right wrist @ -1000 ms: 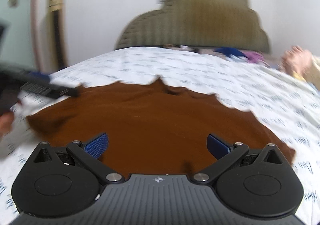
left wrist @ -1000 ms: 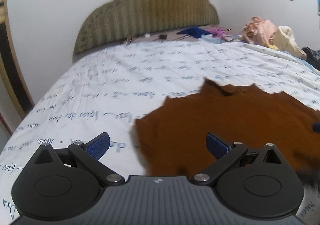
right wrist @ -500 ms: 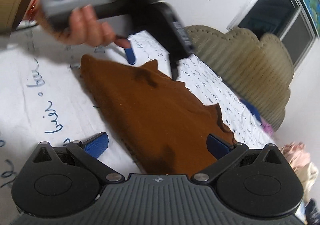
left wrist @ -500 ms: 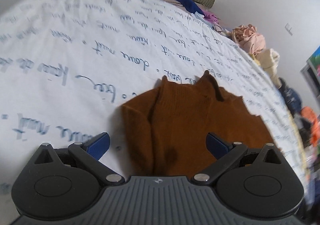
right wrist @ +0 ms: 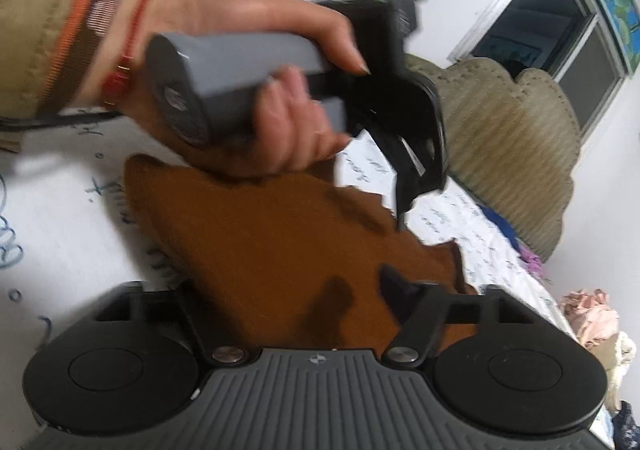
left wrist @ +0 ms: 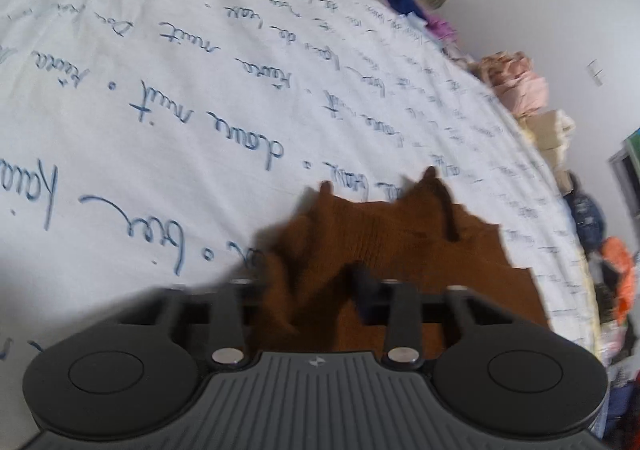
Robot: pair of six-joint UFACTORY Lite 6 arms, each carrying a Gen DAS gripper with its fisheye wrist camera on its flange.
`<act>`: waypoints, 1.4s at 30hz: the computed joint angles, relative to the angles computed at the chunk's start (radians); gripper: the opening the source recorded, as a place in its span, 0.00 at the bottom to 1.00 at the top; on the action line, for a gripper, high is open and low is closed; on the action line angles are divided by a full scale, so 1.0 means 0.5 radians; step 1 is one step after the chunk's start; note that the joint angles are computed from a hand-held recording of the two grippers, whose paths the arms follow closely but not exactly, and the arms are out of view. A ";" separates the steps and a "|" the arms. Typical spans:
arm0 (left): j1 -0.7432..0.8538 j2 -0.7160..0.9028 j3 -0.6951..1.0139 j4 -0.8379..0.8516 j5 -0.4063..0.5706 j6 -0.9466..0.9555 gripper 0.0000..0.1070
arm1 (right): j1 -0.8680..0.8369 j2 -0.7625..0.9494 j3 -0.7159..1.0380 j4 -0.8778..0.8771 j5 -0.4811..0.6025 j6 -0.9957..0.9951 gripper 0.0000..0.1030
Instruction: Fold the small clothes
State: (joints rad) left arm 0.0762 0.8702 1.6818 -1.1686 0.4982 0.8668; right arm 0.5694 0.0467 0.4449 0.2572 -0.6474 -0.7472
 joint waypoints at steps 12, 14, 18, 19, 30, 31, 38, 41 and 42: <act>-0.354 -0.628 -0.514 0.660 -0.604 -0.531 0.14 | -0.468 -0.509 -0.258 -1.053 0.138 0.890 0.13; -0.414 -0.698 -0.500 1.002 -0.606 -0.885 0.14 | -0.673 -0.646 -0.277 -1.472 0.185 1.308 0.13; -0.555 -0.770 -0.436 1.705 -0.595 -1.627 0.14 | -1.109 -0.801 -0.258 -2.309 0.123 2.129 0.13; -0.594 -0.776 -0.416 1.909 -0.592 -1.836 0.14 | -1.231 -0.827 -0.247 -2.518 0.077 2.318 0.13; -0.970 -0.619 -0.072 3.273 -0.357 -3.201 0.14 | -2.100 -0.697 -0.145 -3.256 -0.431 2.832 0.11; -1.000 -0.589 -0.018 3.302 -0.323 -3.228 0.14 | -2.147 -0.670 -0.133 -3.279 -0.459 2.836 0.11; -1.209 -0.295 0.439 3.457 -0.067 -3.354 0.14 | -2.432 -0.425 0.011 -3.386 -0.617 2.852 0.11; -1.274 -0.134 0.667 3.434 0.035 -3.323 0.14 | -2.521 -0.348 0.062 -3.411 -0.642 2.856 0.11; -1.295 -0.074 0.754 3.420 0.074 -3.307 0.14 | -2.549 -0.323 0.078 -3.421 -0.649 2.860 0.11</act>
